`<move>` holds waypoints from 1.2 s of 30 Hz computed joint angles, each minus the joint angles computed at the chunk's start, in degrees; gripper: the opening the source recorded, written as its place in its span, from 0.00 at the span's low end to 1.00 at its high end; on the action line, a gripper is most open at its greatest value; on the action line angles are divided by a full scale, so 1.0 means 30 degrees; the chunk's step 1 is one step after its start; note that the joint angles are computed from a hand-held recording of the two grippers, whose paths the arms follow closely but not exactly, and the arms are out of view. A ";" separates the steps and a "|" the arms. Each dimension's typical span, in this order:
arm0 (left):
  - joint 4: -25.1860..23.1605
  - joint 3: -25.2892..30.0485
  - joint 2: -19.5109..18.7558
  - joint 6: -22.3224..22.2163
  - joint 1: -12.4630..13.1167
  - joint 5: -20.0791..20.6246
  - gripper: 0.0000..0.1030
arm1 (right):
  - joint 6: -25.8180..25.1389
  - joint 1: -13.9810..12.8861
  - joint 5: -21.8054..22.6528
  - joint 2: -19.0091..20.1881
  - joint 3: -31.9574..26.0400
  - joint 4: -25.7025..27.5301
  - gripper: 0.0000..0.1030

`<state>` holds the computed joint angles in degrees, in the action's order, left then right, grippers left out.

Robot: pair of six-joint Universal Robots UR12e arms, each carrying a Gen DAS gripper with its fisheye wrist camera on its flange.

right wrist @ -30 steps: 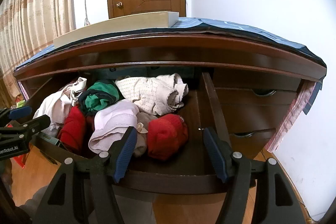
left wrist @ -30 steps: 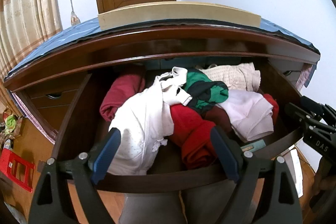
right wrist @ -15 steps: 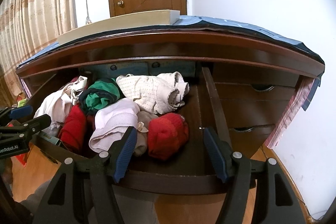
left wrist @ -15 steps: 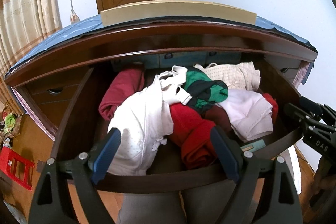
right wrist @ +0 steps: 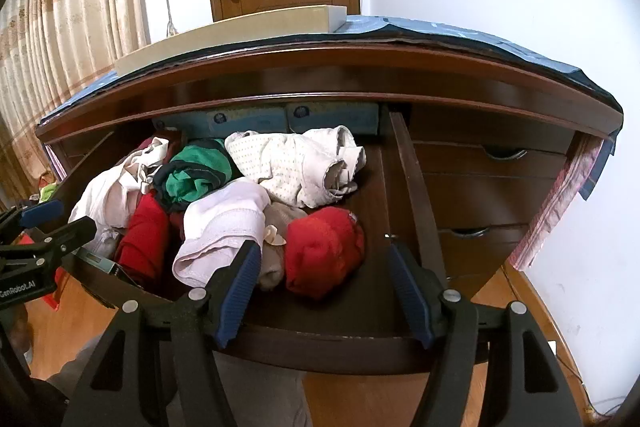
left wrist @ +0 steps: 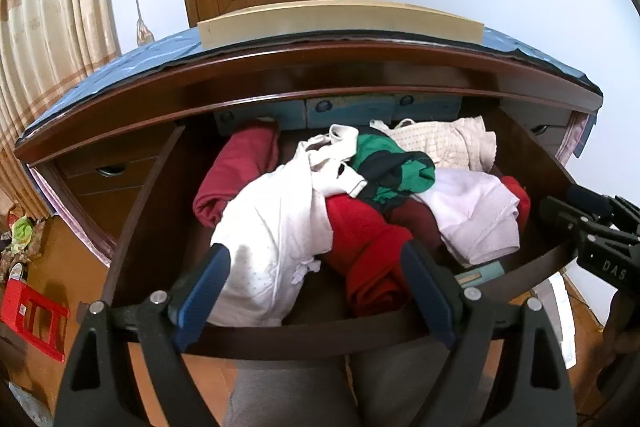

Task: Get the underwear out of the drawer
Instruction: 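Move both tools over the open drawer toward the clothes, then grasp white underwear with left tool while right tool grasps green-black striped socks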

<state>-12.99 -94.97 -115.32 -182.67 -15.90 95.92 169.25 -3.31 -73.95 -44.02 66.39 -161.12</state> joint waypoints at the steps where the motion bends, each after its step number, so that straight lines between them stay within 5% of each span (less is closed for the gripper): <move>1: 0.0002 -0.0010 0.0005 0.0004 -0.0001 0.0021 0.86 | -0.0003 0.0002 -0.0005 -0.0009 0.0011 0.0018 0.66; 11: -0.0047 -0.0098 0.0084 -0.0038 0.0004 0.0077 0.86 | -0.0092 0.0000 0.0012 -0.0091 0.0031 0.0423 0.66; 16: -0.0921 0.0048 0.0195 -0.0319 0.0334 -0.1070 0.86 | -0.0071 0.0001 0.0014 -0.0093 0.0039 0.0377 0.66; 22: -0.1522 0.0241 0.0072 0.0016 0.0468 0.0276 0.86 | -0.0044 -0.0004 0.0042 -0.0101 0.0092 0.0216 0.66; 28: -0.2249 0.0219 0.0158 -0.1065 0.0958 -0.0735 0.88 | -0.0037 0.0006 0.0008 -0.0112 0.0064 0.0372 0.66; 36: -0.1717 0.0011 0.0186 -0.0878 0.1010 -0.0709 0.89 | -0.0127 -0.0010 0.0003 -0.0144 -0.0028 0.0810 0.66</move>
<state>-18.15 -94.93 -114.77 -185.30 -12.87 93.79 168.87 -3.34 -73.94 -44.45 66.30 -158.70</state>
